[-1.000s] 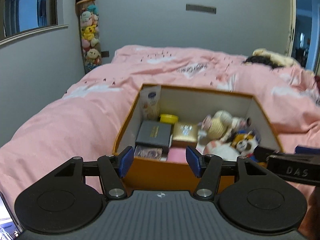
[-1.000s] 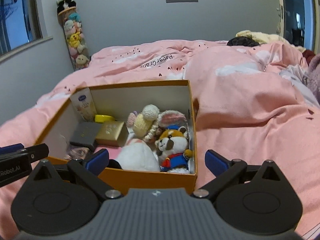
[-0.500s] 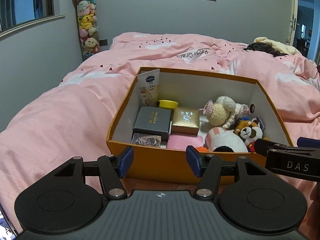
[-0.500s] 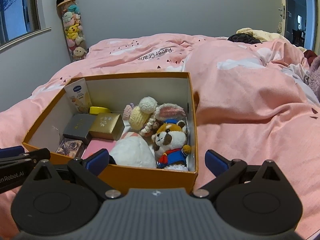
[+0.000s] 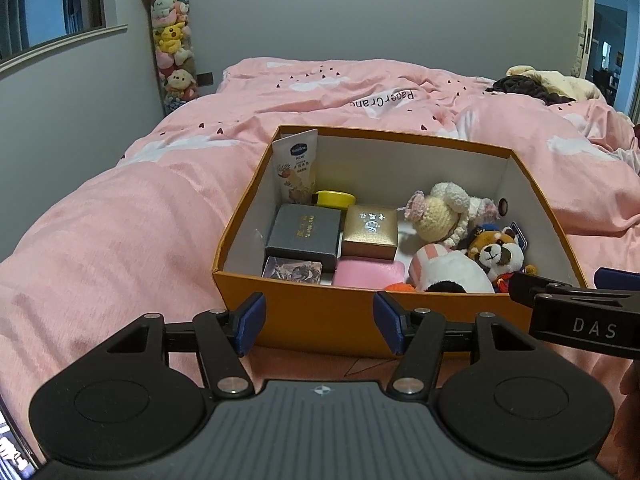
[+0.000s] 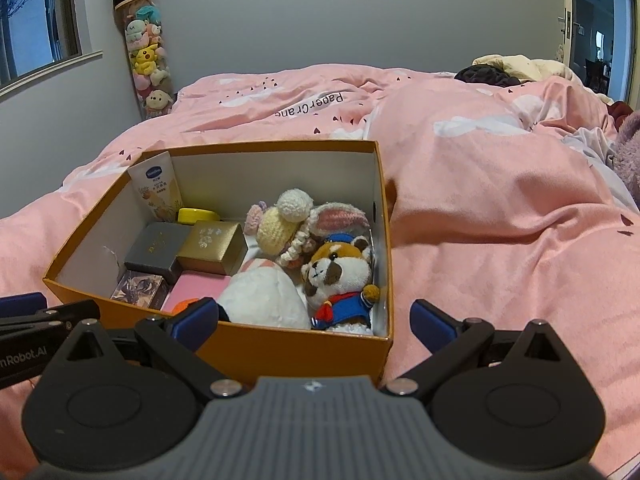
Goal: Organize objects
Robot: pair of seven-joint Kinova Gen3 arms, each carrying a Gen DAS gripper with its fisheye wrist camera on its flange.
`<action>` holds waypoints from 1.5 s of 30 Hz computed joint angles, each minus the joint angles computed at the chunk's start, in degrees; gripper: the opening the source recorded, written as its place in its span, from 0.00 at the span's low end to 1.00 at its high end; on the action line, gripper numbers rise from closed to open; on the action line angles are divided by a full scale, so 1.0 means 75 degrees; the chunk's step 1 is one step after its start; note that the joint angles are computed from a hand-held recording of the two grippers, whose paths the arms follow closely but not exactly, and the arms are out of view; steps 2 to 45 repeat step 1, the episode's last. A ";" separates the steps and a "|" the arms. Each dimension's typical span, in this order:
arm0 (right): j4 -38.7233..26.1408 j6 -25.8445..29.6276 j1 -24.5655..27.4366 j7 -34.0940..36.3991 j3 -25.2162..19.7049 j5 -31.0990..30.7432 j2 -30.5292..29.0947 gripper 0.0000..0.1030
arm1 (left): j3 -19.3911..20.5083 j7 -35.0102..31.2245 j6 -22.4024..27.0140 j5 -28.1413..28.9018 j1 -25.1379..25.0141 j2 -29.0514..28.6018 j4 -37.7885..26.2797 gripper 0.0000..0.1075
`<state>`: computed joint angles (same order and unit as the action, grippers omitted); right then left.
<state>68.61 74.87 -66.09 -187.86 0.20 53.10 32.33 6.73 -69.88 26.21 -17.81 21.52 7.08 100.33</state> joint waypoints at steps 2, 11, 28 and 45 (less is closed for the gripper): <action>-0.0009 0.0013 -0.0010 -0.0002 0.0002 0.0007 0.0011 0.99 | -0.0004 0.0001 -0.0014 0.0007 -0.0005 -0.0012 0.0022 0.65; -0.0009 0.0013 -0.0010 -0.0002 0.0002 0.0007 0.0011 0.99 | -0.0004 0.0001 -0.0014 0.0007 -0.0005 -0.0012 0.0022 0.65; -0.0009 0.0013 -0.0010 -0.0002 0.0002 0.0007 0.0011 0.99 | -0.0004 0.0001 -0.0014 0.0007 -0.0005 -0.0012 0.0022 0.65; -0.0009 0.0013 -0.0010 -0.0002 0.0002 0.0007 0.0011 0.99 | -0.0004 0.0001 -0.0014 0.0007 -0.0005 -0.0012 0.0022 0.65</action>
